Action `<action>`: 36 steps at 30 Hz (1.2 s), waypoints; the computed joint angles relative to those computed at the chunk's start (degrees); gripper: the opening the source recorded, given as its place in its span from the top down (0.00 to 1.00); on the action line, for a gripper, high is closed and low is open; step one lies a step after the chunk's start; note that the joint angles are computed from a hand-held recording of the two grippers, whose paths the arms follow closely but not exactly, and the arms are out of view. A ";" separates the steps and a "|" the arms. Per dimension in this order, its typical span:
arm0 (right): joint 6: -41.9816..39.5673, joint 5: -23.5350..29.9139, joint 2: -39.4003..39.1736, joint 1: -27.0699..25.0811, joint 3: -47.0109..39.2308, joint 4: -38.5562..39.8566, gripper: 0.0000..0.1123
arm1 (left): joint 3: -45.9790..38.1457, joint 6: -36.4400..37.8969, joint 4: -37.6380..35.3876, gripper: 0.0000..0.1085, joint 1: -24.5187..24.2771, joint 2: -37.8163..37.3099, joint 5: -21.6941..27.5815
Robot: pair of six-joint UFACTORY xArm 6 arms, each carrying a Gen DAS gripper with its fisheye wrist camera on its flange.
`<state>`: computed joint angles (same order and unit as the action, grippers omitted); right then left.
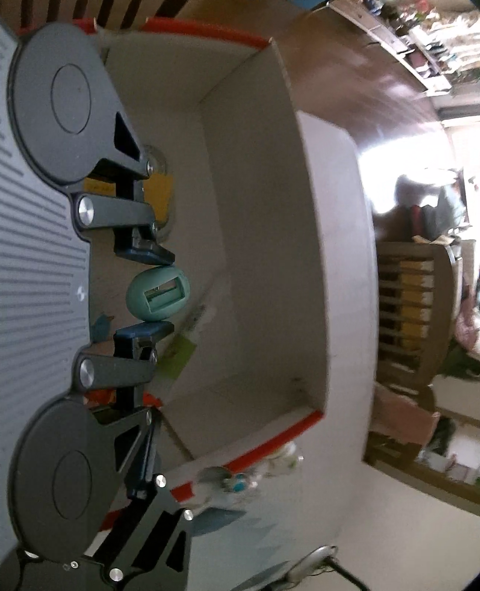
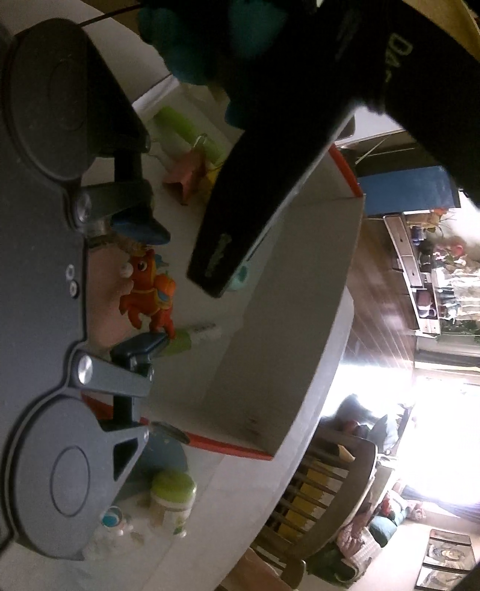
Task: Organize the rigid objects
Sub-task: 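Open both tools to drop the teal item and orange keychain into the box, then withdraw both tools from the box toward the jar and blue keychain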
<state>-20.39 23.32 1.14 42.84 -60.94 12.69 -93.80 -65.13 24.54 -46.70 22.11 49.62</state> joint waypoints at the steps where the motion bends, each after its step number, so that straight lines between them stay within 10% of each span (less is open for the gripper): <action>1: -0.01 -0.18 -0.13 0.08 0.18 -0.32 0.54 | -0.21 0.96 -1.07 0.70 0.09 0.30 0.09; 16: -0.24 0.93 -2.49 0.64 1.37 1.44 0.50 | 1.40 4.94 -9.56 0.70 0.91 0.58 0.96; 23: -0.06 0.92 -5.17 0.57 2.95 2.23 0.50 | 5.94 -0.38 -5.86 0.41 0.30 -3.60 -1.05; 36: -1.85 0.03 -10.50 0.28 5.15 5.22 0.38 | 6.44 -7.50 2.57 0.40 -3.97 -8.98 4.43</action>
<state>-22.24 23.35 -9.36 43.11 -55.79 17.91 -87.36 -72.64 27.10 -50.68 13.13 54.06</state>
